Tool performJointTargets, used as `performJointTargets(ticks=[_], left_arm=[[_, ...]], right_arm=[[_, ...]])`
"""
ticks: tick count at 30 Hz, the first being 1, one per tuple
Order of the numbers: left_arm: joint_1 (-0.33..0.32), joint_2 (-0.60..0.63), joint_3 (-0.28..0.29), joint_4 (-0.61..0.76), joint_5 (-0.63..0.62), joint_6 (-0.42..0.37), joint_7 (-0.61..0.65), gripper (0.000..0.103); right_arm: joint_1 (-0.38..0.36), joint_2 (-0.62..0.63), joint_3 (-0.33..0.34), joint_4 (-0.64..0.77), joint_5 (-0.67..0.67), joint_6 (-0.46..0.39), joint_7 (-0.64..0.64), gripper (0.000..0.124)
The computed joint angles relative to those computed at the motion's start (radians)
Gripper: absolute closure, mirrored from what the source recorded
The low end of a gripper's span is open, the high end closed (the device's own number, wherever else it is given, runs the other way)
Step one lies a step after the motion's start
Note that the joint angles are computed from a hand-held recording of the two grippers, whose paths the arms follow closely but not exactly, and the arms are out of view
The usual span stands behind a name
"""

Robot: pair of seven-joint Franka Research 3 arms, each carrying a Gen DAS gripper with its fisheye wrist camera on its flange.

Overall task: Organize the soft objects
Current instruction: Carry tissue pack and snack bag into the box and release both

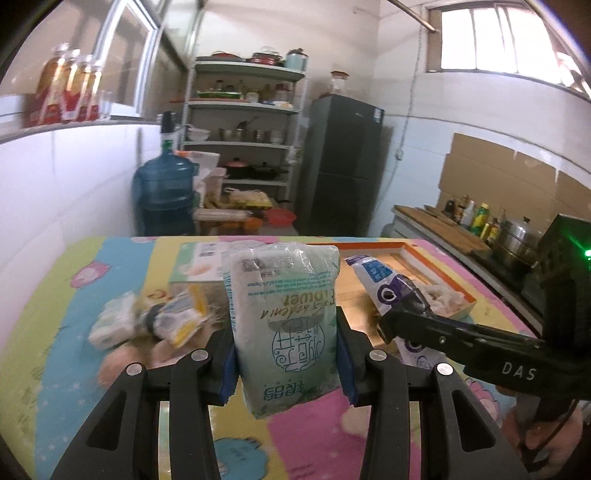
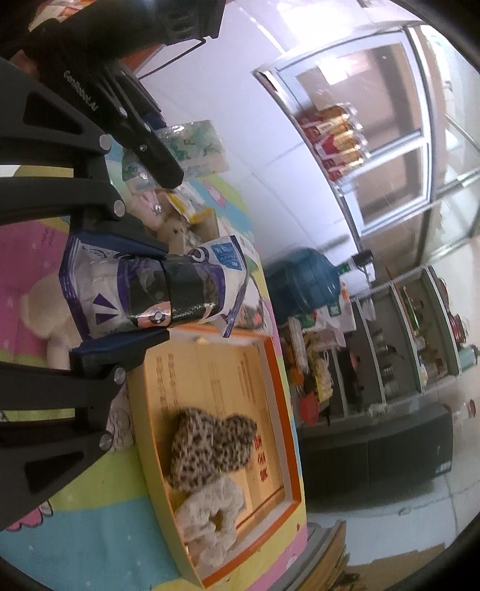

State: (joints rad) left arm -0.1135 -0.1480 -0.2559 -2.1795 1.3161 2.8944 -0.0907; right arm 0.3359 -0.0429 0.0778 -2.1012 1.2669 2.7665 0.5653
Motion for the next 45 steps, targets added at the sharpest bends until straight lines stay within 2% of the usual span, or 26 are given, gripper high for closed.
performJointTargets(ticks=[9,20,32,39,45], left_arm=[[-0.06,0.143,0.013,0.161,-0.095,-0.015,0.135,0.059],[-0.166,0.346,0.075,0.39,-0.268,-0.062,0.322,0.059],[-0.236,0.554,0.134,0.642,-0.538,-0.17,0.546,0.059],[-0.23,0.675,0.123,0.798,-0.729,-0.247,0.703,0.059],[-0.233,0.757,0.121,0.914,-0.846,-0.324,0.797,0.059]], right_arm=[[-0.046,0.012,-0.031,0.02,0.05,0.017,-0.034,0.085],[-0.123,0.077,-0.048,0.103,0.056,0.013,-0.055,0.085],[-0.2,0.206,-0.028,0.246,-0.071,0.004,0.025,0.085],[-0.231,0.287,-0.003,0.339,-0.175,-0.005,0.091,0.085],[-0.239,0.365,0.018,0.433,-0.296,-0.015,0.179,0.085]])
